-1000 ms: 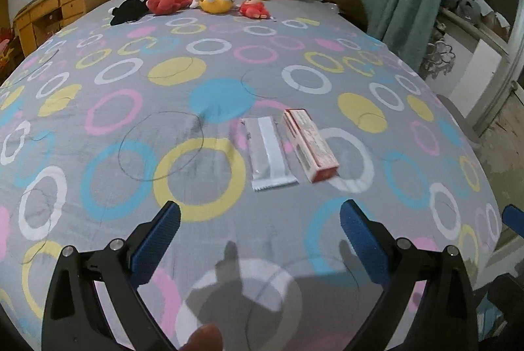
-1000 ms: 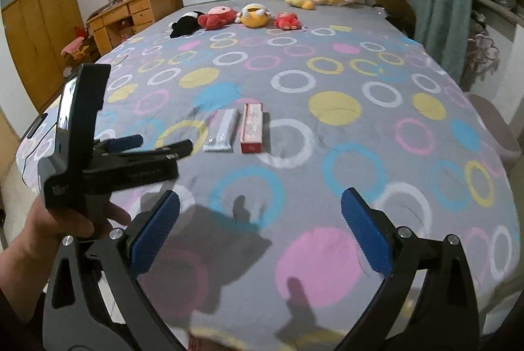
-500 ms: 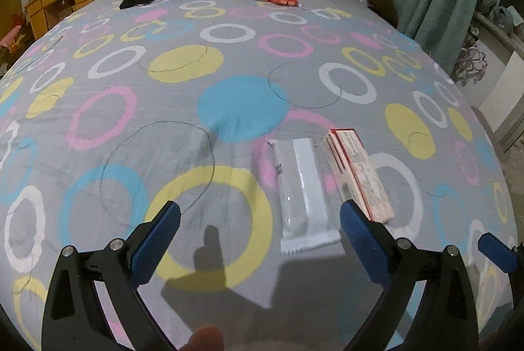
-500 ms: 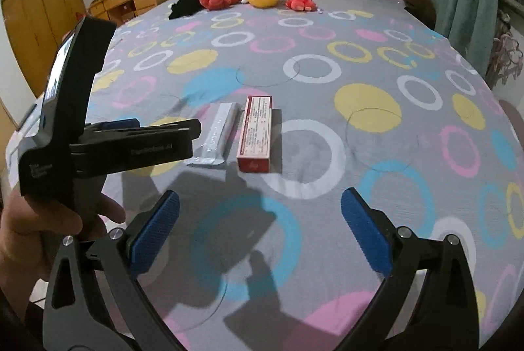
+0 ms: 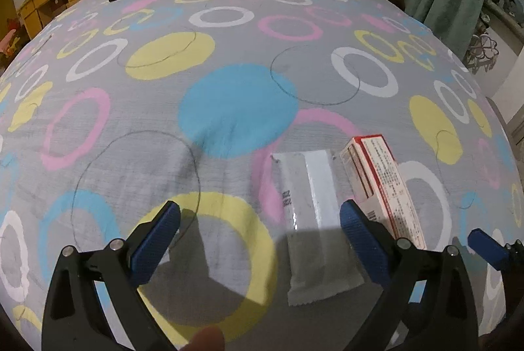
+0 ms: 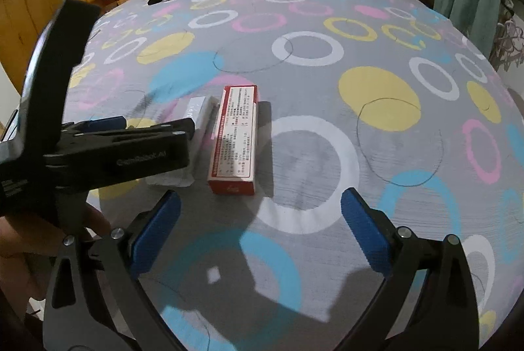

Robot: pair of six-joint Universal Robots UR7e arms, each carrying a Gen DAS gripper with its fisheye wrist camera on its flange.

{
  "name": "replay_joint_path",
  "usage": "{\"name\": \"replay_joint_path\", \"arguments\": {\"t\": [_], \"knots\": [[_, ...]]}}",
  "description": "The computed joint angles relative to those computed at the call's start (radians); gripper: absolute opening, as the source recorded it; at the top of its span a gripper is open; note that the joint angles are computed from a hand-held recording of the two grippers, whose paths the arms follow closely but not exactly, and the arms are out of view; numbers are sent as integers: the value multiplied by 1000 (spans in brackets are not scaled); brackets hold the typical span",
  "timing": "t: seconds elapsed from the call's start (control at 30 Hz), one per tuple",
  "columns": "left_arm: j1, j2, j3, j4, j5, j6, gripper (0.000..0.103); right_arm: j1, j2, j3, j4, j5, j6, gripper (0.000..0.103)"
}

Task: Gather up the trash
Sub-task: 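Grasp the white packet with the left tool while the right tool grasps the red-white box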

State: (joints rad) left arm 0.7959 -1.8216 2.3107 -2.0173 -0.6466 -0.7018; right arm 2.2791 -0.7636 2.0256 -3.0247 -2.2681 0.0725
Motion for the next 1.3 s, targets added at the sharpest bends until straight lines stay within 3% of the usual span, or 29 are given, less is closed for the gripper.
{"name": "replay_joint_path", "arguments": {"t": [0.73,0.97,1.3], "knots": [[29,37,-2,-84,-30,61,96,-21,49,-52,40,-18,-1,91],[31,56,-4,-79,-22,59,95,-27,67,-69,62,-22,-5,74],[27,87,0,-69,17,43,94,-35,79,-72,39,-18,-14,72]]}}
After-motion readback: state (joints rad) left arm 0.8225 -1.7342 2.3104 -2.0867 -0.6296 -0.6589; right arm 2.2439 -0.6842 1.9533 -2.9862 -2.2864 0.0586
